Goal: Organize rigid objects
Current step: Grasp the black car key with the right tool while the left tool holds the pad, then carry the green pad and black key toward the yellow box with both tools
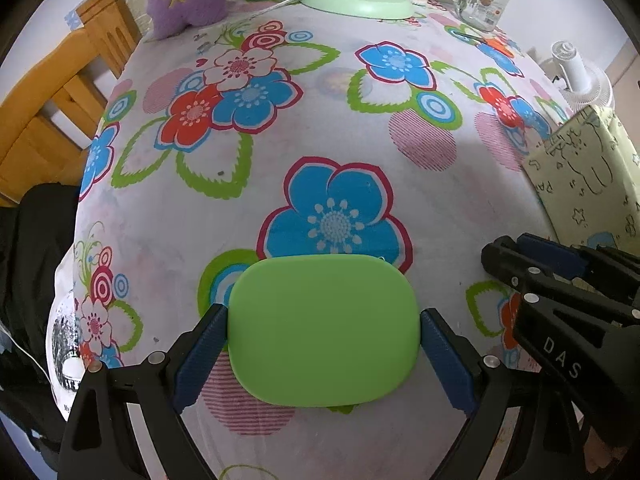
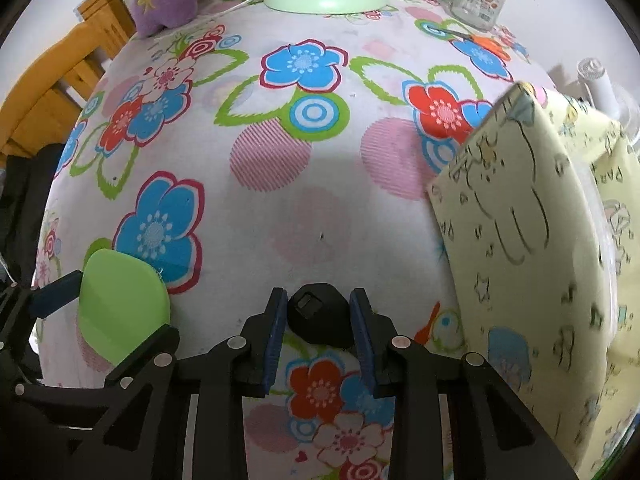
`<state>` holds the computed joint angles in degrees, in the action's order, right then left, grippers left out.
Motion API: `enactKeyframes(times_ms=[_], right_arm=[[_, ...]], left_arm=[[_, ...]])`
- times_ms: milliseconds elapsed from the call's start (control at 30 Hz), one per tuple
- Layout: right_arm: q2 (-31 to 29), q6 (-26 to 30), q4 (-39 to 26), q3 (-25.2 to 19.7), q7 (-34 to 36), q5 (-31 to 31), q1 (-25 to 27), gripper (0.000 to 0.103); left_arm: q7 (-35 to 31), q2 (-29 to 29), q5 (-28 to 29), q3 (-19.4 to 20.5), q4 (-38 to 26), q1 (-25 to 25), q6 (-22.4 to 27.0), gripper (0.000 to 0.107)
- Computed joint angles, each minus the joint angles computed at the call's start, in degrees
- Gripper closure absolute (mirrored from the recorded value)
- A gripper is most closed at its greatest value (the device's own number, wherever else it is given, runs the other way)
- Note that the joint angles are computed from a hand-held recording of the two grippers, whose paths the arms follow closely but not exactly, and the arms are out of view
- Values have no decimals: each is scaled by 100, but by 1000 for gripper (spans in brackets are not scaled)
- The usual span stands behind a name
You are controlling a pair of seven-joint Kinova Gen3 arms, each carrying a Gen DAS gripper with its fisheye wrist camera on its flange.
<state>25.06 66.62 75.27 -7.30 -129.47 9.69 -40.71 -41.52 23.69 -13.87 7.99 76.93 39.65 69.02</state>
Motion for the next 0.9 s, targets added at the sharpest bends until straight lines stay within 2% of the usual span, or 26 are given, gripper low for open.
enactKeyframes(times_ms=[333,700,767,900], right_arm=[[-431,-120,301,-57,-688,261,-365,68],[-794,367,91,-248,-1102,624,-639,68],[-861,431,53,-293,-1125,513,-605,68],[-990,615,-32,-348,-1291,713,-751,68]], left_arm=[[27,-613,-104,107,490,-43,-36,13],[144,-1196,-320,349,631,-129,30,12],[153,-1261,-381,384,590,-137,86,13],[180,-1288,-579,451,407,-64,285,13]])
